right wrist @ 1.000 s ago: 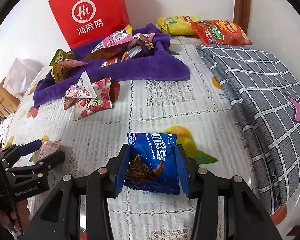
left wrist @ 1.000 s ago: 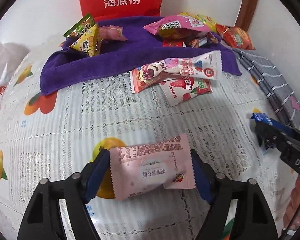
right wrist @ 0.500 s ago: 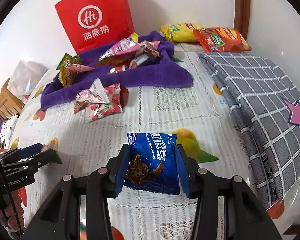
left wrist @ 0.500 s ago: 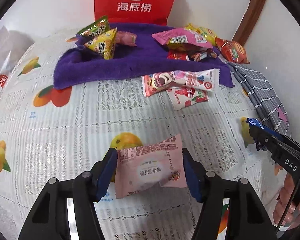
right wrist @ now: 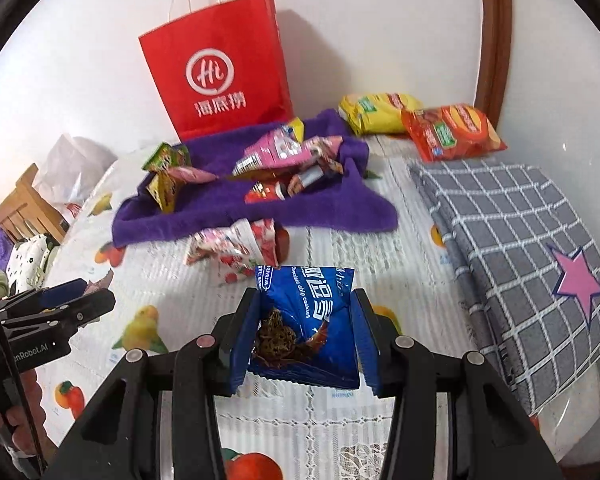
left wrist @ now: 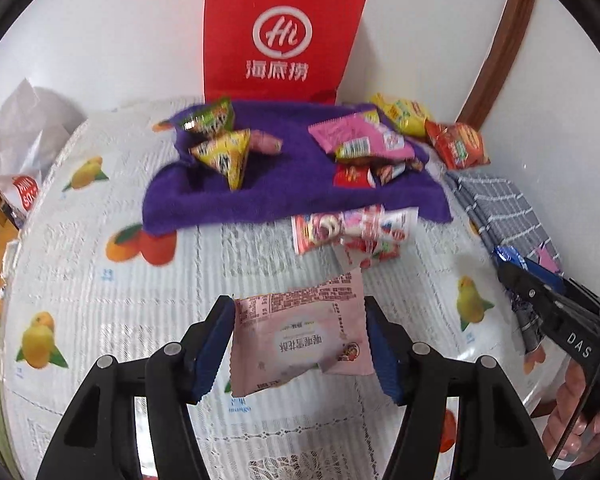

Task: Organize snacks
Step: 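Carry the pale pink and blue packets over the purple towel with both tools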

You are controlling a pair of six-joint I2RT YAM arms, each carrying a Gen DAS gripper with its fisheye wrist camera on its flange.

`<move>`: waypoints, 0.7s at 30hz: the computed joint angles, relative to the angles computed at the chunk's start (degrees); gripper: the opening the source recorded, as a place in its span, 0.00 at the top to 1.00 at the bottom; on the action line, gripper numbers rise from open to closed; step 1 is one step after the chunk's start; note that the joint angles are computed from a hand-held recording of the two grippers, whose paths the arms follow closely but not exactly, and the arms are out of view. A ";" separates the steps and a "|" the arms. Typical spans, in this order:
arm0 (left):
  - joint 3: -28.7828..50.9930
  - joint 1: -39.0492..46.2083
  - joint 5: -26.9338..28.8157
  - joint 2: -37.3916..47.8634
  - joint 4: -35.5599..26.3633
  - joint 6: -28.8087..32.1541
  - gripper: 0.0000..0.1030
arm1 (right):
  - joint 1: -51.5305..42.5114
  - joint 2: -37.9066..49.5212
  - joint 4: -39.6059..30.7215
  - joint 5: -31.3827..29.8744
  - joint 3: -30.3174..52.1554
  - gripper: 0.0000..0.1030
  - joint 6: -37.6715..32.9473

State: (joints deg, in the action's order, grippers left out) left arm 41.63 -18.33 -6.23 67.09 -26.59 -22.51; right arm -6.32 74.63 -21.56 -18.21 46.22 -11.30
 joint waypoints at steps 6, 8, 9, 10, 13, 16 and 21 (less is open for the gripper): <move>5.00 0.96 0.33 -0.14 -3.40 1.00 0.40 | 1.55 -0.96 -2.75 0.18 2.97 0.56 0.56; 6.36 1.12 0.00 0.00 -4.12 1.13 0.40 | 1.96 -0.94 -3.40 0.29 4.09 0.56 0.63; 7.03 1.22 -0.04 0.19 -4.46 1.19 0.40 | 2.27 -0.87 -3.83 0.30 4.86 0.56 0.77; 7.82 1.37 -0.06 0.43 -4.89 1.27 0.40 | 2.50 -0.82 -4.11 0.40 5.39 0.56 0.89; 9.78 1.94 -0.08 1.00 -5.68 1.78 0.40 | 3.29 -0.77 -4.63 0.74 7.00 0.56 1.26; 11.85 2.84 0.13 1.97 -6.30 2.48 0.40 | 4.13 -0.31 -5.18 1.20 8.66 0.56 1.68; 14.32 4.49 0.96 3.74 -6.79 3.76 0.40 | 5.79 0.72 -6.04 2.64 11.49 0.56 2.75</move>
